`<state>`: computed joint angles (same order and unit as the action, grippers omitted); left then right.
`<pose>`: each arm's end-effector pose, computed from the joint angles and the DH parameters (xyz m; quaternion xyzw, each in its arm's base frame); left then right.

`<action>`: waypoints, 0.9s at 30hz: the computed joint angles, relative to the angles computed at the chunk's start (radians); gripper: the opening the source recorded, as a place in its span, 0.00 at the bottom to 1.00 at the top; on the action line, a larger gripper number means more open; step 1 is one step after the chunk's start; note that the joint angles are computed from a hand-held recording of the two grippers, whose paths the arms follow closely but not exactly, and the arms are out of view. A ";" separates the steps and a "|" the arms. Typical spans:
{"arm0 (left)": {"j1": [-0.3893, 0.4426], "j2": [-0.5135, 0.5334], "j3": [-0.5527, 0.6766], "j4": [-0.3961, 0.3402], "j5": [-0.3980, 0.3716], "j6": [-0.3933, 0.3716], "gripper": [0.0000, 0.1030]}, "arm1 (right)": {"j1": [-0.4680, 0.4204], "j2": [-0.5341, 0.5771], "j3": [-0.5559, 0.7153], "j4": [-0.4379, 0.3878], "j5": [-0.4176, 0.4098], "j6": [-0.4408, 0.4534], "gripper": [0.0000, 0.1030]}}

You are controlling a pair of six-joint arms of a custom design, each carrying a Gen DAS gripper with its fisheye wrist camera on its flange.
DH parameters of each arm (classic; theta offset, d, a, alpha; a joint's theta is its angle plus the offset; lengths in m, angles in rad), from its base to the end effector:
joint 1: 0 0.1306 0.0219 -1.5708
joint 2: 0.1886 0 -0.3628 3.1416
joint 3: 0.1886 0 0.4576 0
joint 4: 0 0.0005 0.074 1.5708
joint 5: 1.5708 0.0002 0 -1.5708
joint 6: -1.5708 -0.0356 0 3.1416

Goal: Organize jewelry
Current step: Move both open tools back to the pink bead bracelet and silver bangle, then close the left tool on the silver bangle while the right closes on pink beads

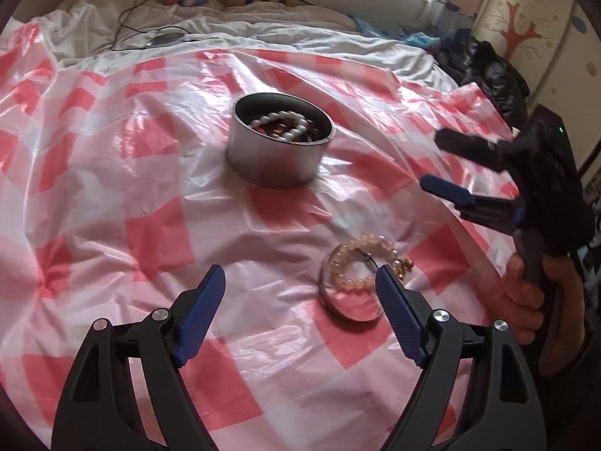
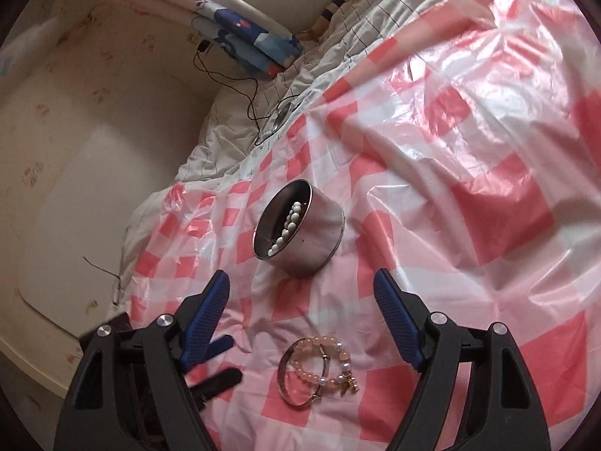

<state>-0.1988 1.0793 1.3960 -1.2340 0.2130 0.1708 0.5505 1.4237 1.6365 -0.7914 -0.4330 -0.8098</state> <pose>0.4048 -0.0897 0.5329 0.0473 0.9412 -0.1576 0.2952 0.4809 0.3121 0.5314 0.0097 0.8649 0.4392 0.2426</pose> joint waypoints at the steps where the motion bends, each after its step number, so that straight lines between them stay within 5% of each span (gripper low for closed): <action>1: -0.006 0.001 -0.003 -0.002 0.002 -0.008 0.76 | -0.004 0.000 0.000 0.002 -0.006 0.001 0.74; 6: -0.055 0.019 0.001 -0.035 -0.092 -0.071 0.69 | 0.006 0.022 0.043 -0.051 -0.003 0.068 0.74; 13: -0.065 0.018 -0.007 -0.060 -0.157 -0.115 0.64 | 0.032 0.087 0.114 -0.177 -0.125 0.174 0.74; 16: -0.058 0.021 -0.006 -0.052 -0.181 -0.098 0.64 | 0.062 0.127 0.184 -0.306 -0.019 0.291 0.74; 20: -0.070 0.038 0.001 -0.052 -0.200 -0.120 0.61 | 0.121 0.179 0.279 -0.476 0.255 0.477 0.74; 23: -0.092 0.036 0.006 -0.063 -0.297 -0.158 0.60 | 0.162 0.221 0.326 -0.577 0.449 0.590 0.72; 25: -0.089 0.030 0.004 -0.061 -0.369 -0.162 0.59 | 0.185 0.227 0.324 -0.607 0.562 0.650 0.72; 27: -0.058 0.032 0.009 -0.072 -0.323 -0.138 0.55 | 0.183 0.217 0.310 -0.596 0.561 0.646 0.70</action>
